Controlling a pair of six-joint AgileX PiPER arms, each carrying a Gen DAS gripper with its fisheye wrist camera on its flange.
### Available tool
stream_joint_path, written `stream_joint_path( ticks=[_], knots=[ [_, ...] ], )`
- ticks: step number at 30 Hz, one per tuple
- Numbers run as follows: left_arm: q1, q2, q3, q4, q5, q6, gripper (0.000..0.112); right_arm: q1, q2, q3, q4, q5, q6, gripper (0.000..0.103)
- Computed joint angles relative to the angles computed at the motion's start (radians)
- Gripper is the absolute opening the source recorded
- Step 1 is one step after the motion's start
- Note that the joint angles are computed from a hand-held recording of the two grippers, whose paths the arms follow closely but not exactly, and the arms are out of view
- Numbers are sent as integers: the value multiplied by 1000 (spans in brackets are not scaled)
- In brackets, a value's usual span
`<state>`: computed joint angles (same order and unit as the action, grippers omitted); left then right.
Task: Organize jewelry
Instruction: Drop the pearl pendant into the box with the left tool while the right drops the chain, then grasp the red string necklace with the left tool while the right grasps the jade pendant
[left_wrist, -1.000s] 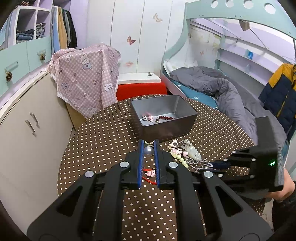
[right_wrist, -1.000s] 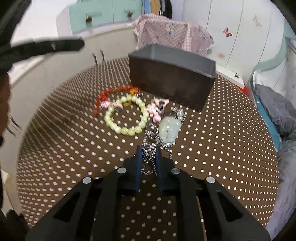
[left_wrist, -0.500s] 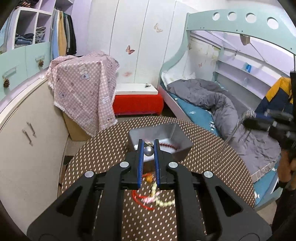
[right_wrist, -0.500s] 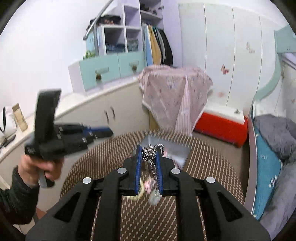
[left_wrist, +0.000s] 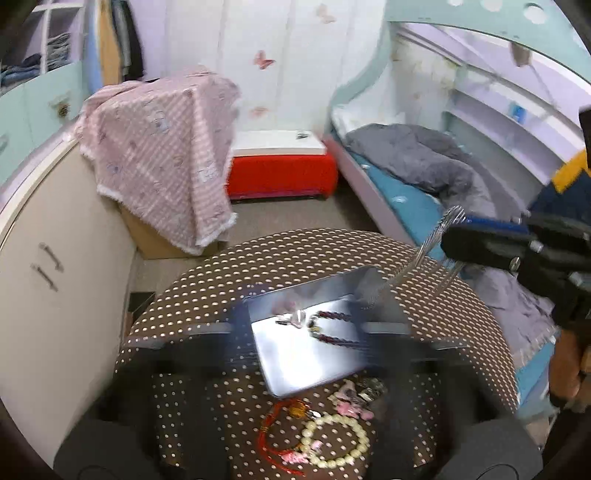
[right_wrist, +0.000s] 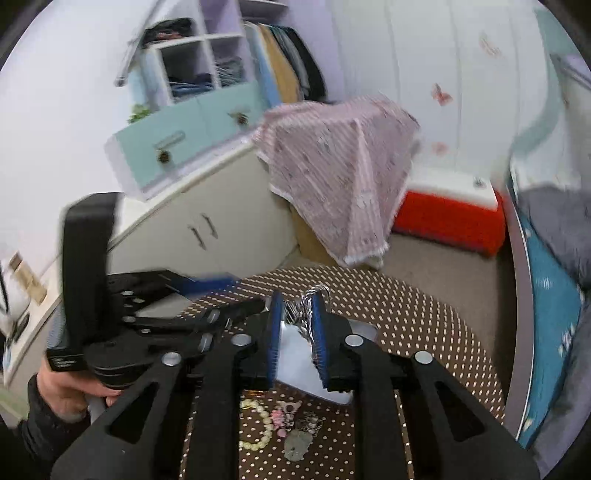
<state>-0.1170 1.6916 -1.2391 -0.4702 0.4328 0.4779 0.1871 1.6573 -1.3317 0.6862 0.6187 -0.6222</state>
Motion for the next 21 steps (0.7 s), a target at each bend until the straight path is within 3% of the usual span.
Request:
stream_joint_path(
  ticks=[1,3,4,10,12,17,21],
  knots=[
    [0,-21,40,-5,-63,1,95,-3,2,14,4,-24,13,49],
    [8,-38,65,4,-78,-12,95,-16,-18,58,62,-70,-21,85],
    [20,-50,80,-23,-76,11,95,-17,-40,94,86,-110,-43,91],
    [47,-179,221,1,-171,-13,95,-31,-138,215,139,-195,-83,95],
    [67,-241,280,-63,-190,53,95,-32,-191,276,190,-231,-138,95],
    [51,-368,383,152,-255,-151,96,-2,-308,393,224,-309,-161,95],
    [64,-459,451,94,-265,-100,96,26,-401,466,174,-354,-107,95]
  ],
)
